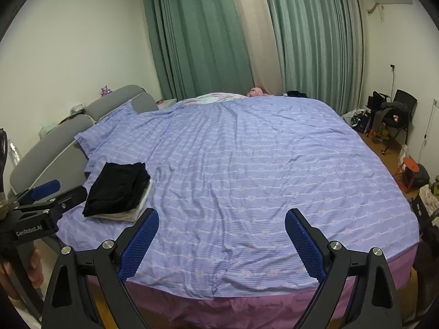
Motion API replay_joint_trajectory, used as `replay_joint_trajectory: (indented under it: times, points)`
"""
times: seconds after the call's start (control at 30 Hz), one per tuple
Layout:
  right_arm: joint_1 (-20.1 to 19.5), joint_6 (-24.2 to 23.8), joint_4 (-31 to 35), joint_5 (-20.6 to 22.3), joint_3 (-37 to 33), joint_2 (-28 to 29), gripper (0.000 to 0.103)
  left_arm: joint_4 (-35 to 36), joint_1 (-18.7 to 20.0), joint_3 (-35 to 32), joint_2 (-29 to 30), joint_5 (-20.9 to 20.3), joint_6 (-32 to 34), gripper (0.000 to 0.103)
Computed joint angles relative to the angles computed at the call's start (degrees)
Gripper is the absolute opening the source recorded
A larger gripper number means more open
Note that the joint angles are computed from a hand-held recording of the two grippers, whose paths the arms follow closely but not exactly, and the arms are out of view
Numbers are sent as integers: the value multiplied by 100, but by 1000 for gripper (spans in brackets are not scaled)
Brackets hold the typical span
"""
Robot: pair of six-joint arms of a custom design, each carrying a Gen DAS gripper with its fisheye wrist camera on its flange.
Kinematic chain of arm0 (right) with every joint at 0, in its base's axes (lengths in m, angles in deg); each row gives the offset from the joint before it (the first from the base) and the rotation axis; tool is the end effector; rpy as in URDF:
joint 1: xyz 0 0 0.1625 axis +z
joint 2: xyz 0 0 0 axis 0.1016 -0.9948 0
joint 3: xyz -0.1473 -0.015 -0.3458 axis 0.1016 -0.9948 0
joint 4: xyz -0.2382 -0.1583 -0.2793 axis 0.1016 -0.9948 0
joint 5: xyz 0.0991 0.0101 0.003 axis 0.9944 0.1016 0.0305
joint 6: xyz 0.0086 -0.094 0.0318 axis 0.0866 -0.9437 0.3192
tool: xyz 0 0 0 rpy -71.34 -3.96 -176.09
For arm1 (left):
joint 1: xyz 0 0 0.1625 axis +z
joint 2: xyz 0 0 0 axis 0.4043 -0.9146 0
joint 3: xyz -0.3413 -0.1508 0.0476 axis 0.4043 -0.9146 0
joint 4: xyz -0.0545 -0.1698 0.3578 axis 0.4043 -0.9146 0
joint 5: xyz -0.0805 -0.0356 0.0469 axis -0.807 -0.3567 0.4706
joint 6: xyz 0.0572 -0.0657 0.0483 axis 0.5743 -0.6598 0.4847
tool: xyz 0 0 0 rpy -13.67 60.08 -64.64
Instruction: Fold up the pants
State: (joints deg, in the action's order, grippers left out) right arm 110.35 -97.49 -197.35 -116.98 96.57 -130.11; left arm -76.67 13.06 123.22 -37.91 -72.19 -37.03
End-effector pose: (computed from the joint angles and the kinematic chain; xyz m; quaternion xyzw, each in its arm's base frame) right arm 0.3435 -0.5579 0.4353 0.1330 -0.8433 0.4198 0.3080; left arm -0.4702 -0.6167 0.3147 0.2422 0.8586 -0.3577 0.2759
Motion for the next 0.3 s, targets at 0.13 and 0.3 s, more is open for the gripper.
replay_joint_trajectory:
  times: [0.13,0.3]
  points:
    - [-60,-31,14,61,107,-144,94,-38,-83,57,46,178,-8,103]
    - [-122,-46,43,133,230,-300,94,-1,-137,82,73,255,-139,103]
